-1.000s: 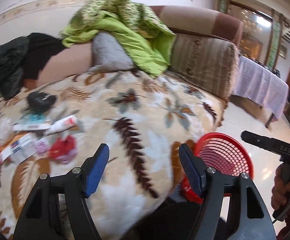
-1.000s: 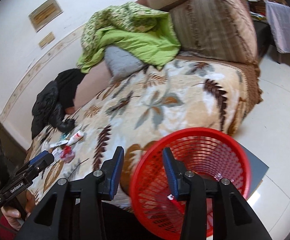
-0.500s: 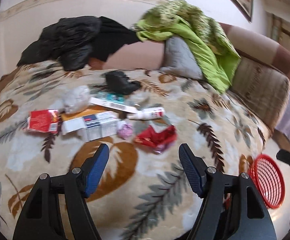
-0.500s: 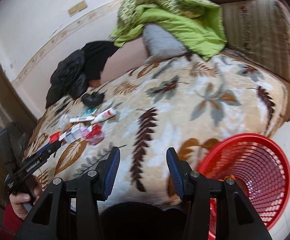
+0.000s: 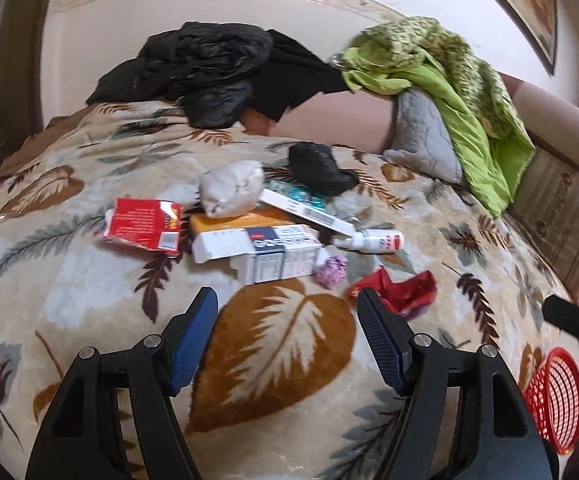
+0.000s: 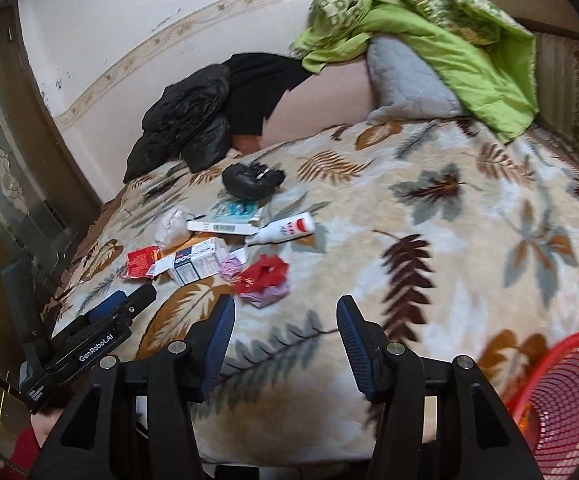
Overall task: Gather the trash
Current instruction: 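Move both open grippers back over the remaining trash on the bed, then grasp the red crumpled packet with the right gripper and lift it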
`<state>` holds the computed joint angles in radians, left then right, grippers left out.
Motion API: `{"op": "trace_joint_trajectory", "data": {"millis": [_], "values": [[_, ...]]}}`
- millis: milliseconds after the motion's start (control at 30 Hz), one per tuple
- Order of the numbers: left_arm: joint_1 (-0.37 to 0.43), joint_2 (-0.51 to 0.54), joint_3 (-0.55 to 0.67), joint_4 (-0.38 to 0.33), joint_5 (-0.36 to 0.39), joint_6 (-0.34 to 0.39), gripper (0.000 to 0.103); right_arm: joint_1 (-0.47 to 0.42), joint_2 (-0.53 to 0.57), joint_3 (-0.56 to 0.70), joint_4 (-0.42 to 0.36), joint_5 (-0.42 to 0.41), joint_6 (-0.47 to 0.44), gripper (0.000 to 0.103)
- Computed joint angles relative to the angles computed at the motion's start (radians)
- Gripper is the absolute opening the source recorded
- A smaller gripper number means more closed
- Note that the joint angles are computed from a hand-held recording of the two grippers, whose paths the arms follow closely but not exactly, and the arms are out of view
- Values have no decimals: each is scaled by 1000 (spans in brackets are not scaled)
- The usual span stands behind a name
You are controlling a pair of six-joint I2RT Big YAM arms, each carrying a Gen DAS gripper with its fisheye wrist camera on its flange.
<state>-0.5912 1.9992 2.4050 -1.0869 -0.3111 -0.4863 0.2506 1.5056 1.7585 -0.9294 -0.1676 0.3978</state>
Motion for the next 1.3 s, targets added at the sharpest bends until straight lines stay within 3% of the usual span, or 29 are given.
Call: {"op": "trace_joint_trajectory", "data": {"millis": [233,433,667,800,900,967,1067,1100,1133,1300], "values": [[19,-9,-29,5,-27,-57,71,34,103,89,-12,-19,16,57],[31,-1,-21,-22,-14,-96,71,32,162,136,-5,-55,57,58],[40,-16,-48,-4,4,-119,71,37,234,204,1,-68,57,59],[47,-23,-59,3,14,-133,71,45,301,279,-55,-72,46,61],[51,-18,-54,0,30,-136,71,54,317,273,-67,-22,29,61],[51,-3,-30,-9,50,-125,71,49,341,287,-93,-43,33,61],[46,29,21,-27,66,-99,71,37,349,280,-66,-72,50,57],[44,38,35,-28,69,-89,71,35,347,276,-55,-70,47,51],[42,46,50,-30,69,-80,71,32,345,272,-46,-73,45,39],[32,137,207,-75,102,-2,71,21,282,197,49,-38,69,35]]}}
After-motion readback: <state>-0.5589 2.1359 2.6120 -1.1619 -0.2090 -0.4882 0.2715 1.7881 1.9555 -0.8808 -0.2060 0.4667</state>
